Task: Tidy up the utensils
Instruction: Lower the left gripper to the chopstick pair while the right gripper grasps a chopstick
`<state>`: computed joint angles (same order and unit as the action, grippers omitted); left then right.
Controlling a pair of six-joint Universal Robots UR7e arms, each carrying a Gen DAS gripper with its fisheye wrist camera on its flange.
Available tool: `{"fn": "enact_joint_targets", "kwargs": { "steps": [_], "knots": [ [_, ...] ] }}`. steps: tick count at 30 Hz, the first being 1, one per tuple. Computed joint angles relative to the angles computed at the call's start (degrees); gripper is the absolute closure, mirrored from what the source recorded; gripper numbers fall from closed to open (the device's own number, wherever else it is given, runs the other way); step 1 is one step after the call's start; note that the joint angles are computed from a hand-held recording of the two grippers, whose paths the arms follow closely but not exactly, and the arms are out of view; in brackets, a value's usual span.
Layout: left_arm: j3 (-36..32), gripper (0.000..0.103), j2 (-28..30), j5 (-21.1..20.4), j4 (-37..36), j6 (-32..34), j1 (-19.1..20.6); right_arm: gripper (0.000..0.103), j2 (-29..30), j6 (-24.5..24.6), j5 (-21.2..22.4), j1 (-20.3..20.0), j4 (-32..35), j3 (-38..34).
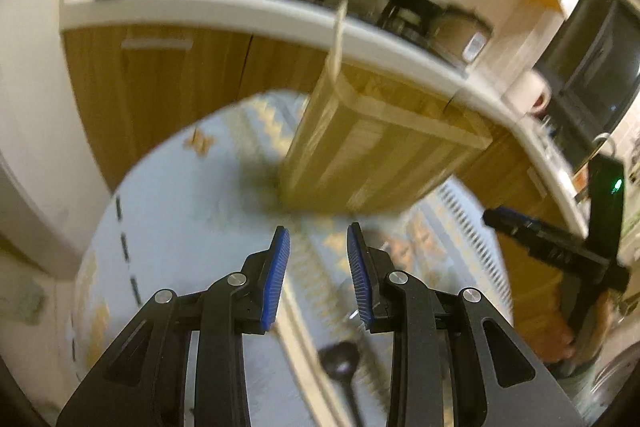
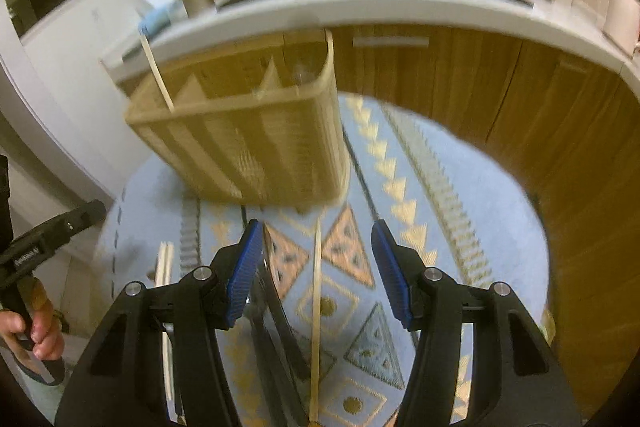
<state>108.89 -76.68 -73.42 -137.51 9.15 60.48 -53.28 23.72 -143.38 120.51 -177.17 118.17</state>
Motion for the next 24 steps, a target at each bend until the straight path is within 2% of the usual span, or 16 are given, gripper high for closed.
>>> {"fn": "enact_joint_targets", "kwargs": {
  "steps": [3, 6, 14, 17, 24],
  "knots": [
    [0.19, 0.076, 1.05, 2.17, 2.97, -0.25, 1.16, 0.058, 0.34, 1.78, 2.21, -1.47, 2.26, 0.51],
    [0.53, 0.083, 1.8, 3.46, 4.93, 0.35, 1.68, 0.066, 0.67, 2.71, 5.27, -2.98, 4.04, 0.35],
    [2.73, 0.084, 2.03, 7.0, 5.77, 0.98, 2.45, 0.068, 2.23, 3.1, 6.55, -4.42, 5.55, 0.31],
    [4.79, 0.084, 1.2, 8.46, 3.06, 2.12, 1.91, 0.068, 2.49, 3.48, 6.7, -4.85, 5.88, 0.45],
    [9.9, 0.084, 0.05, 16.72, -2.13, 4.52, -2.01, 0.068, 3.52, 3.66, 5.74, -4.95, 6.68, 0.15]
  ]
}}
